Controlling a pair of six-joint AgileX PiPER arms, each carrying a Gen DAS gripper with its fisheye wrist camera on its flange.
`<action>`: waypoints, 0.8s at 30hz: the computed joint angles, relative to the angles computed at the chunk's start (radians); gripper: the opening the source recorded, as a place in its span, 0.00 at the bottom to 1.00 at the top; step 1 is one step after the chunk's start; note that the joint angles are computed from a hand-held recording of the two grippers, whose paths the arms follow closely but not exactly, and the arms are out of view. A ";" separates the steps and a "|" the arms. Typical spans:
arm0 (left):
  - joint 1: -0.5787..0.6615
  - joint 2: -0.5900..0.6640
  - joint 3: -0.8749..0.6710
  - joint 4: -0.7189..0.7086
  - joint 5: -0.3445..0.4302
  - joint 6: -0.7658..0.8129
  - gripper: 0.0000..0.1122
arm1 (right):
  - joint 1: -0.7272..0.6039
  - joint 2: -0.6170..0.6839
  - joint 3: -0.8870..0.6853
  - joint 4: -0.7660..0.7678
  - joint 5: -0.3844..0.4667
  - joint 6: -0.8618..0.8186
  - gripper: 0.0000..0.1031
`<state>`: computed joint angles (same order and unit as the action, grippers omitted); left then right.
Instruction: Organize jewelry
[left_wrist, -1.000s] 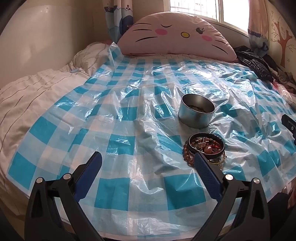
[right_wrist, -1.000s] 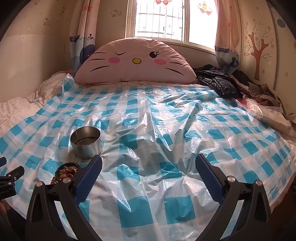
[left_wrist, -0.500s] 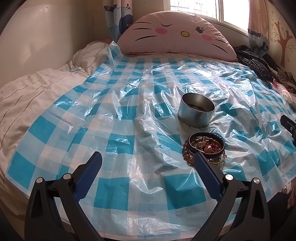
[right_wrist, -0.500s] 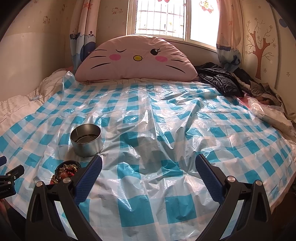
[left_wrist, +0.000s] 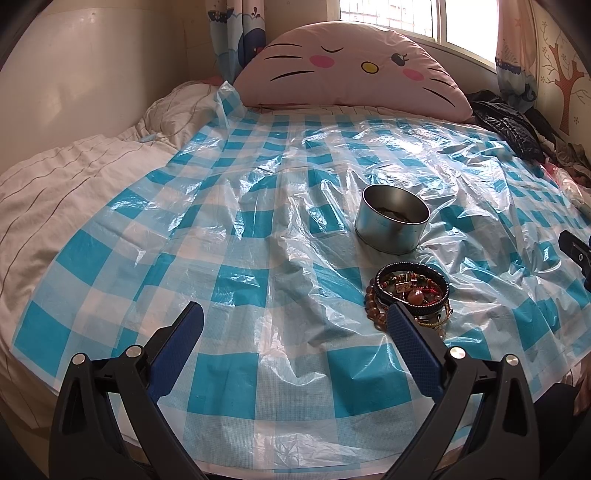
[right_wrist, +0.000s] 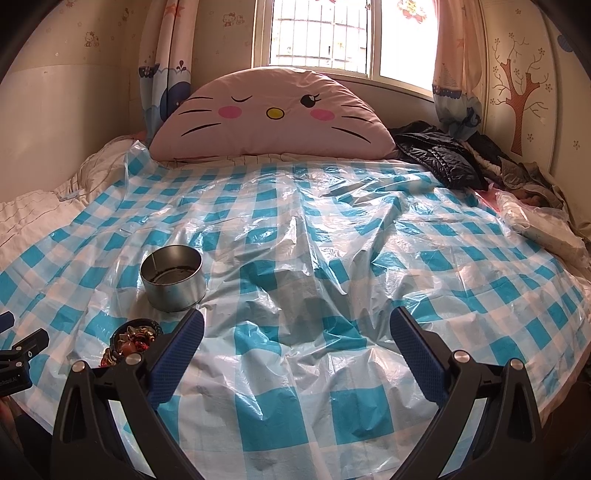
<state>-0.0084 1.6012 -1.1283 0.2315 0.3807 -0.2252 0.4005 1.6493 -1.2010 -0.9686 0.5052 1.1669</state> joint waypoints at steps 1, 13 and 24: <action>0.000 0.001 -0.001 0.000 0.001 0.001 0.85 | 0.001 0.000 0.002 -0.004 -0.003 0.007 0.94; 0.001 0.002 -0.005 -0.006 0.004 0.006 0.85 | -0.002 0.006 -0.018 0.069 0.022 -0.076 0.94; 0.004 -0.006 0.013 -0.046 -0.017 0.055 0.85 | -0.053 0.033 -0.066 0.325 -0.055 -0.344 0.94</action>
<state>-0.0047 1.5954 -1.1156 0.1857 0.3632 -0.1699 0.3473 1.6827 -1.2667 -0.6437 0.4504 0.8229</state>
